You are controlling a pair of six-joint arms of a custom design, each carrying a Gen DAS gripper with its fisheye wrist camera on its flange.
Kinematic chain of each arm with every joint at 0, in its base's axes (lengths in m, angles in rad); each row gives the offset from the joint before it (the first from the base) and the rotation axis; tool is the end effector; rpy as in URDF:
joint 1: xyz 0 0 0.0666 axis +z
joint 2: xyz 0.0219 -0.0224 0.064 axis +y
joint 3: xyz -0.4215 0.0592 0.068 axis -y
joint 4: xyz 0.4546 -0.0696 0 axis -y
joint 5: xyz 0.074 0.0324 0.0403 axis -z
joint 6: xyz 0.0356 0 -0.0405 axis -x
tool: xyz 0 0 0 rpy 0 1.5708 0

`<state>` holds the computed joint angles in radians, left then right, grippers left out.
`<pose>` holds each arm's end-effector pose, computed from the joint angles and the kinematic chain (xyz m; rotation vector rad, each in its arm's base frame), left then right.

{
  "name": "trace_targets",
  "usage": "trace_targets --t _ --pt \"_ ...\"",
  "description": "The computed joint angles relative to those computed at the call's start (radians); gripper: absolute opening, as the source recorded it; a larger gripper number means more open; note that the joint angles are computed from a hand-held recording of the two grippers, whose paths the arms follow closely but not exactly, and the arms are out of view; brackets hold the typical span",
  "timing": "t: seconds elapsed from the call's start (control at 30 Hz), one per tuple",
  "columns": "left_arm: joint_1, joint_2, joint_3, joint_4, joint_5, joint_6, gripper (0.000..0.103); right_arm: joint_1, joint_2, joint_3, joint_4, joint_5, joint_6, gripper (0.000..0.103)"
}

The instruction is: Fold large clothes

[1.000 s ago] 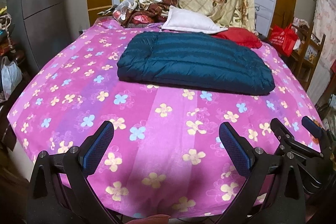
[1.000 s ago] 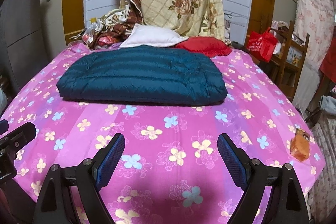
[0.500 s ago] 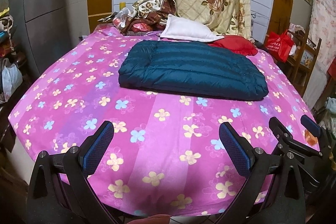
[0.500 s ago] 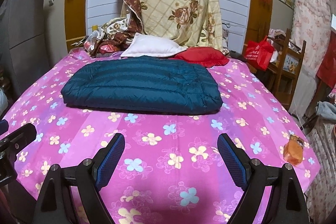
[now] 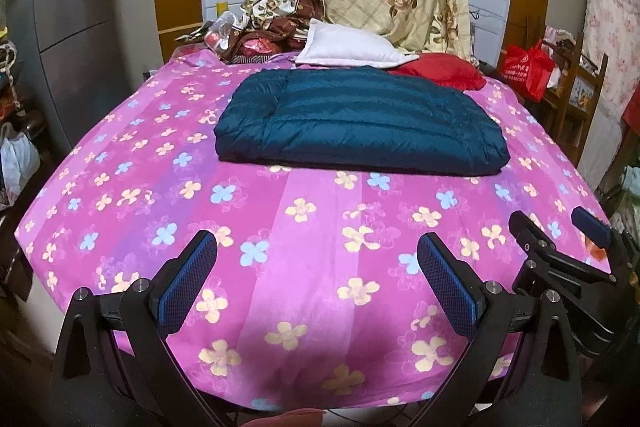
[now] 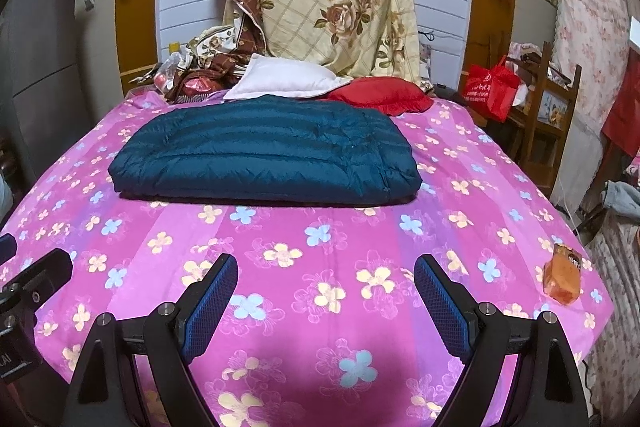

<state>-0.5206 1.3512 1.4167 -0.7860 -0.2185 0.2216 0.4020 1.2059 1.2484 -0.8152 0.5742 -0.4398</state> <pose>0.4649 -0.2581 0.5146 0.2268 2.2632 -0.1408 0.4342 0.1632 0.4953 0.3138 2.1827 -0.2127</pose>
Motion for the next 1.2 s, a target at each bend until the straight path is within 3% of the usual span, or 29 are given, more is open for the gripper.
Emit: trace_targets --t 0.83,1.03,1.2 --pt "0.000 0.030 -0.001 -0.006 0.017 -0.015 0.101 -0.019 0.021 -0.012 0.015 -0.029 0.010 0.088" --pt "0.021 0.074 0.043 -0.026 0.056 -0.024 0.101 -0.053 0.056 0.024 0.027 -0.073 0.037 0.088" --pt "0.038 0.106 0.079 -0.015 0.032 -0.026 0.101 -0.071 0.092 0.055 0.025 -0.088 0.043 0.088"
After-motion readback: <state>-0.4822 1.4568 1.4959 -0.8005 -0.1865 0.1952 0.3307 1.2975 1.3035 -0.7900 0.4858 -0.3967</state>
